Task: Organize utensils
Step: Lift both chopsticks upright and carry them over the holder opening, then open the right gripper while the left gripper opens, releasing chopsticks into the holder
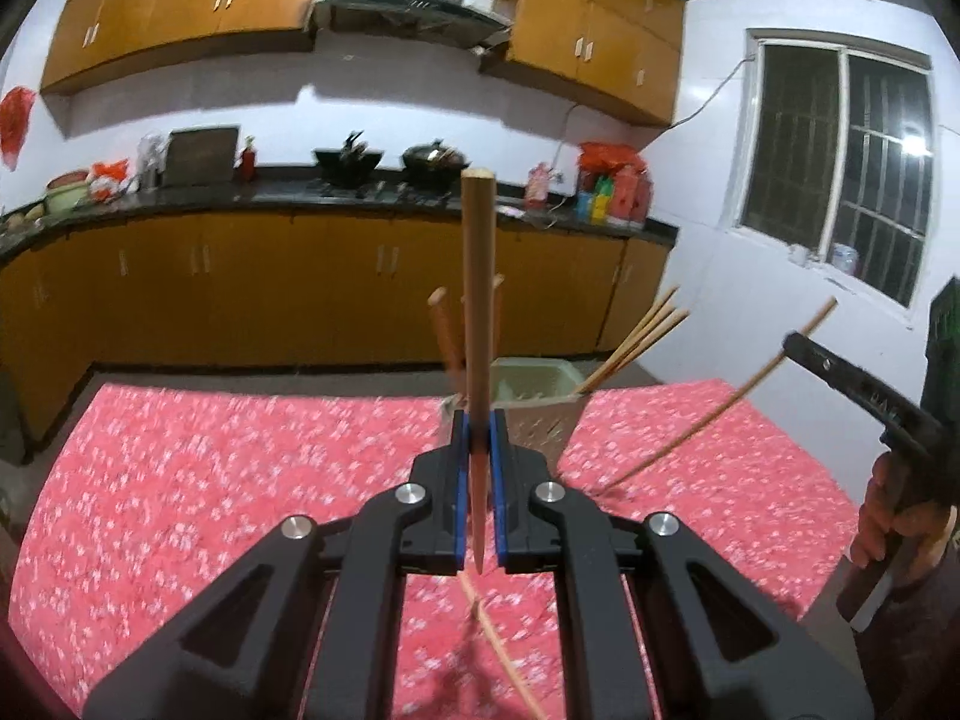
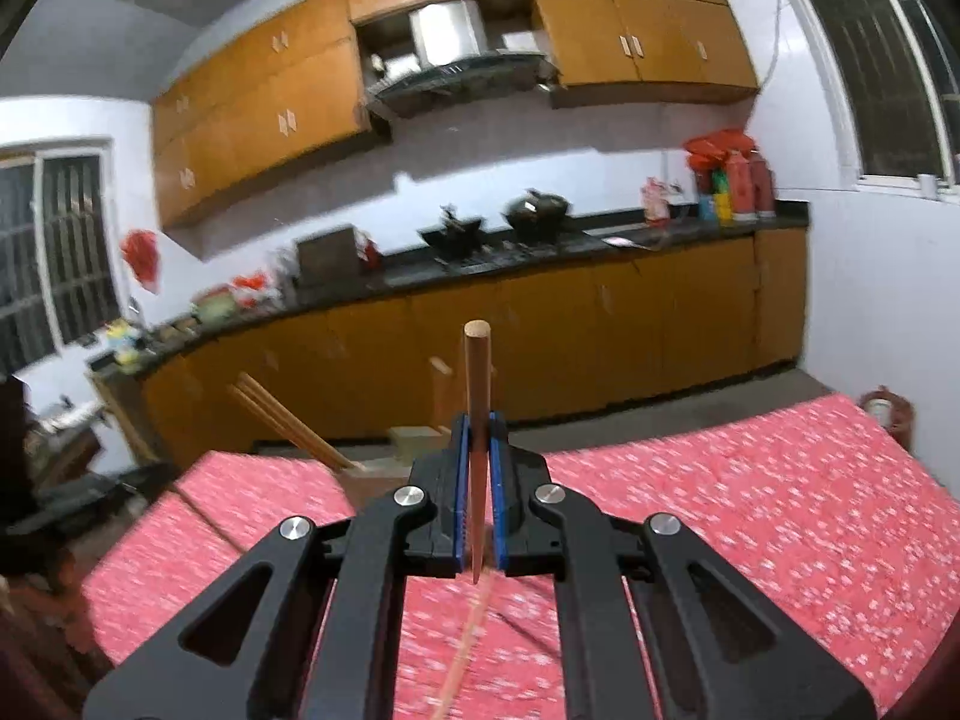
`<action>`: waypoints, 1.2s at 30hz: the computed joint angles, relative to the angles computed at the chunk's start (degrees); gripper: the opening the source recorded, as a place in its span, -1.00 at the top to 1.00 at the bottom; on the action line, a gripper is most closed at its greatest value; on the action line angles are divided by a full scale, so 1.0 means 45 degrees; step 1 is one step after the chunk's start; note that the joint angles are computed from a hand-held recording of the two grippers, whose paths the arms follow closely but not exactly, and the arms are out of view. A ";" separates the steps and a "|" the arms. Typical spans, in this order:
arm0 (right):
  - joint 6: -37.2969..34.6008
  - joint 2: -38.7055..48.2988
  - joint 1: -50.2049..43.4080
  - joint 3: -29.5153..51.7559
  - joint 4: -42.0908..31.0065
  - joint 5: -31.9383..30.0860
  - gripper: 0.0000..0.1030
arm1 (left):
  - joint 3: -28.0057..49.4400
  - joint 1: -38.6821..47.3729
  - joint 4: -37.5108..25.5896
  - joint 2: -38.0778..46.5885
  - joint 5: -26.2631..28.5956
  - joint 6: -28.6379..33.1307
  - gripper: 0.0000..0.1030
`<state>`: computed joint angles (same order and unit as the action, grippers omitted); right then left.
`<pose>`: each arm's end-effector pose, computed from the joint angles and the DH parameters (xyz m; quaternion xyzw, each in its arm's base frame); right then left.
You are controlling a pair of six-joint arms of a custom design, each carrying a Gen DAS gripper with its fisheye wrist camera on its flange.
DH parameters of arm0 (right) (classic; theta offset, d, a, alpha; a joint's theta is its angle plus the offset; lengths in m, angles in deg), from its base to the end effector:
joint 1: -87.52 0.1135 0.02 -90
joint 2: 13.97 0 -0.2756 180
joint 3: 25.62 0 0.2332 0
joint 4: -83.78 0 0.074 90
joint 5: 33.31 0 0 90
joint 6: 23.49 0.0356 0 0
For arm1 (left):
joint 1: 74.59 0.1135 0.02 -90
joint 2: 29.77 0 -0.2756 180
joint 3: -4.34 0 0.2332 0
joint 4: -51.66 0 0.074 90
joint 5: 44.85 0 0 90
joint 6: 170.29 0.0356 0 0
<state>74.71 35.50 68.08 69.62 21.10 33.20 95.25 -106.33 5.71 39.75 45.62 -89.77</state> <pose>0.1043 -0.0218 0.4591 0.0702 0.7928 0.1057 0.5962 0.2043 -0.1267 0.4112 0.1646 0.8251 -0.1935 0.5047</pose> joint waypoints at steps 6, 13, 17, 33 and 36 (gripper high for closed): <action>0.0927 0.0583 0.1922 0.1302 0.1380 0.1461 0.86 | 0.1727 -0.0941 0.0912 0.1022 -0.1108 0.0017 0.85; 0.0891 0.1587 0.4663 0.0906 0.3445 0.4822 0.86 | 0.3666 -0.1252 0.1835 0.2733 -0.2185 -0.0426 0.85; 0.0601 0.2143 0.5219 0.0484 0.4066 0.5619 0.86 | 0.4038 -0.1248 0.2389 0.3497 -0.2694 -0.0560 0.85; 0.0609 0.3068 0.5701 0.0030 0.3305 0.5230 0.81 | 0.3737 -0.1014 0.2989 0.5242 -0.2244 -0.0612 0.81; 0.0752 0.2845 0.5615 0.0019 0.3311 0.5186 0.39 | 0.3430 -0.0883 0.3188 0.4994 -0.2043 -0.0693 0.67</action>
<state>78.09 48.31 93.35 69.70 36.00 56.54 110.69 -110.31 20.06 62.23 36.42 -92.89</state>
